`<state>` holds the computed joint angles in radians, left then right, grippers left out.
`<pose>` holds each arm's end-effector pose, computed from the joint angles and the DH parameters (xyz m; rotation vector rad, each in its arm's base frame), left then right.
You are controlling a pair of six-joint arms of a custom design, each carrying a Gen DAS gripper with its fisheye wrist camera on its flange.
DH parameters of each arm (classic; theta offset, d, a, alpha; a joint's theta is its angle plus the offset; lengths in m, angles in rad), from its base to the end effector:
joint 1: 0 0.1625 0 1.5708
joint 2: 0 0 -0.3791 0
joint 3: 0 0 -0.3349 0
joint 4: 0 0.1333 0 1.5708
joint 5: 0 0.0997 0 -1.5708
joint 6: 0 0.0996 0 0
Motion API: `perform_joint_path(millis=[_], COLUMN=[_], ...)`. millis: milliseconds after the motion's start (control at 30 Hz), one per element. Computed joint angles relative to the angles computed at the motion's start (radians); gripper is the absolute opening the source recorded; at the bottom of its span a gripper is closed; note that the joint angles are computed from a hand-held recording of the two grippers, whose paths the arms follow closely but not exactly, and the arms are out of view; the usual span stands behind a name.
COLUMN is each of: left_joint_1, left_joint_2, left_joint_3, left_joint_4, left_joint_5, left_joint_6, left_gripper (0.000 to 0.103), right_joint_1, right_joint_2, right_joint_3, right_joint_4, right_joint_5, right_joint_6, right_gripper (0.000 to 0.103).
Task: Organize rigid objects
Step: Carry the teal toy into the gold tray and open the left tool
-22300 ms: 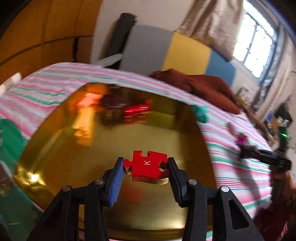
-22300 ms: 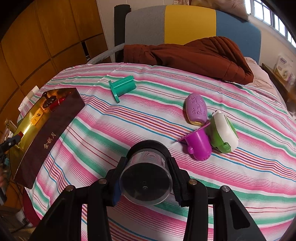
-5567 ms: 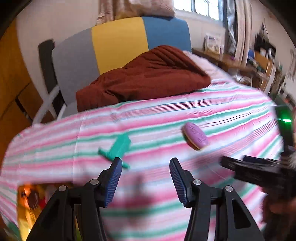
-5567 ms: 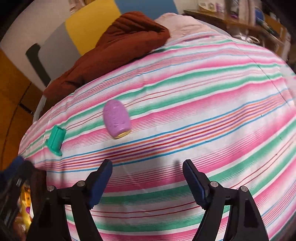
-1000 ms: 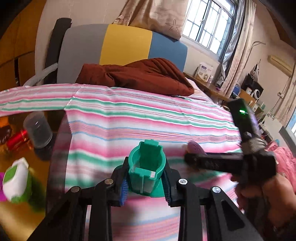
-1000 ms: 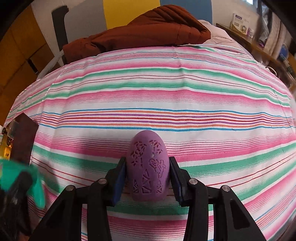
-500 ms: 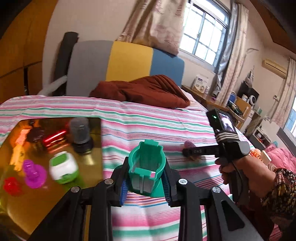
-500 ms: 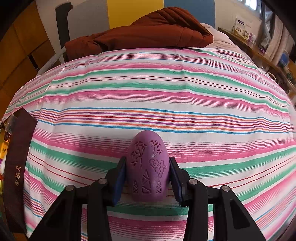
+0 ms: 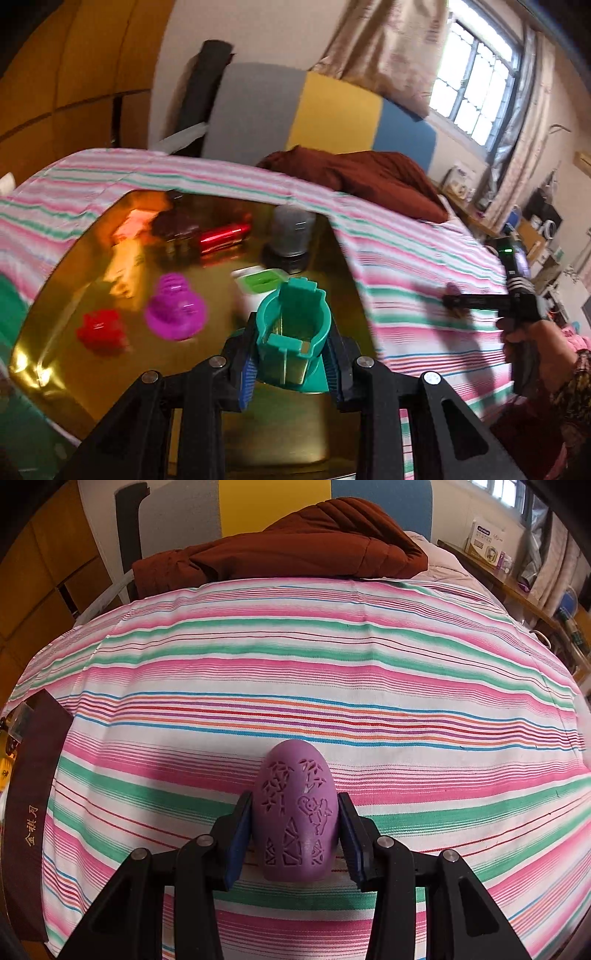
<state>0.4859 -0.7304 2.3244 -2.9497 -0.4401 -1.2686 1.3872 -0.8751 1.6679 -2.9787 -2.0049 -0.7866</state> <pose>-0.2166 -0.3671 0.0179 -0.0527 2.2464 -1.2203 -0.0218 -0.6180 0.1987 0.5630 -2.3875 0.4359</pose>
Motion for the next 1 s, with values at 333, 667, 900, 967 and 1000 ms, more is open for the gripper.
perform_joint_path(millis=[333,667,900,967,1000], left_joint_1=[0.031,-0.067,-0.138,-0.152,-0.158], left_joint_2=[-0.098,-0.193,-0.239,-0.249,-0.255], left_joint_3=[0.083,0.124,0.063,0.066,0.073], left_joint_4=[0.177,0.582,1.033,1.059,1.048], left_joint_5=[-0.047,0.021,0.006,-0.001,-0.003], left_joint_6=[-0.168,-0.618,-0.971,-1.001,-0.998], left_gripper=[0.035,0.043,0.043,0.043,0.043], right_joint_1=[-0.001,0.002,0.006,0.009,0.014], right_joint_2=[-0.008,-0.042,-0.085,-0.108,-0.117], right_joint_3=[0.006,0.05,0.111,0.137,0.151], right_joint_4=[0.004,-0.011,-0.005,0.011,0.012], right_joint_5=[0.012,0.127,0.246,0.295,0.309], right_joint_6=[0.023,-0.03,-0.093,-0.118,-0.132], right_gripper=[0.044,0.044,0.044,0.044,0.044])
